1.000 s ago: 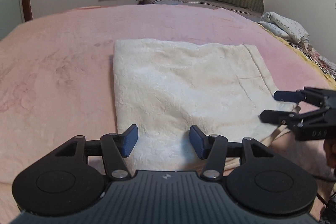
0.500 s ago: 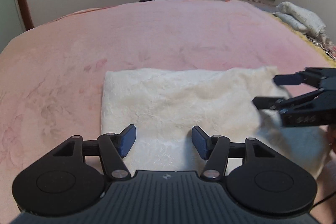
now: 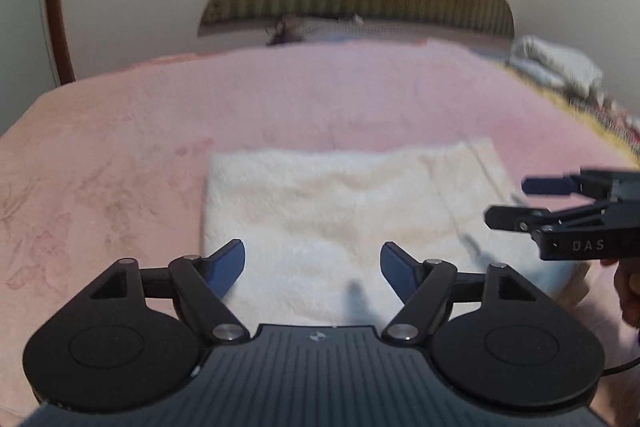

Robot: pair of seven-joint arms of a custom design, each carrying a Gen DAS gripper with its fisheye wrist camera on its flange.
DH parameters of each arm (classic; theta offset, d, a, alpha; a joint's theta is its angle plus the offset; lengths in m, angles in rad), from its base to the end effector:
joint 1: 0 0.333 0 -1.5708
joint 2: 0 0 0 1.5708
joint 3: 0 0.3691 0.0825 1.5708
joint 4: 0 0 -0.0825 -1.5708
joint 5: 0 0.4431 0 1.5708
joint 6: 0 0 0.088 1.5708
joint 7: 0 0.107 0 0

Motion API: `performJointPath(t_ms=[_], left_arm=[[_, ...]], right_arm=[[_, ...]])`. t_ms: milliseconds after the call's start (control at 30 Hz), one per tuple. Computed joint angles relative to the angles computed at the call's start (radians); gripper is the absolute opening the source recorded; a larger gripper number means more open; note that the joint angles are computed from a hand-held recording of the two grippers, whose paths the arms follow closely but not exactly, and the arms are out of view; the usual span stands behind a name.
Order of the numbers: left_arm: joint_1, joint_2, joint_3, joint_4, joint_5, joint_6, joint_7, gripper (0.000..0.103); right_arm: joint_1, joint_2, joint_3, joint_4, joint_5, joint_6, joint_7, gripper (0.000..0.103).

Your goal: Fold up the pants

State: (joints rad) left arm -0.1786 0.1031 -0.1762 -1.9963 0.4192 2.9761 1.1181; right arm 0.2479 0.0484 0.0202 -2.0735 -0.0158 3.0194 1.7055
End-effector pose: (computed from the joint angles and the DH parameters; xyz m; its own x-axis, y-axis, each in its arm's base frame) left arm 0.6289 -0.2585 0.5350 -0.2739 -0.9617 0.0060 -0.6046 0.1673 -0.7788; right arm 0.6357 0.1756 0.5380 0.1901 -0.9774 -0.0926 -0.6285 -0.0487 -0.7763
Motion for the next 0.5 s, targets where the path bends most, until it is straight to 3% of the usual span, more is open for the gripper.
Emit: performJointPath(t_ms=[100,200,300,433,500], left_arm=[[0.022,-0.005,0.013,-0.009,-0.009,0.033,-0.015,0.095],[0.077,0.015,-0.034,0.013,-0.218,-0.038,0.125,0.094],[0.07,0.04,-0.016,0.046,-0.246,-0.108,0.095,0.094],[0.098,0.059,-0.055,0.065,-0.397,-0.159,0.199,0.094],[0.089,0.064,-0.048,0.069,-0.399,-0.163,0.201,0.094]], right_arm=[[-0.028,-0.027,0.024,-0.025,0.26,0.006,-0.162,0.076],[-0.047,-0.029,0.028,-0.016,0.535,-0.067,-0.332,0.076],[-0.055,-0.028,0.024,-0.014,0.725,-0.109,-0.452,0.076],[-0.065,-0.023,0.024,0.005,1.031,-0.191,-0.682,0.076],[-0.069,-0.015,0.019,0.016,1.079,-0.23,-0.716,0.078]])
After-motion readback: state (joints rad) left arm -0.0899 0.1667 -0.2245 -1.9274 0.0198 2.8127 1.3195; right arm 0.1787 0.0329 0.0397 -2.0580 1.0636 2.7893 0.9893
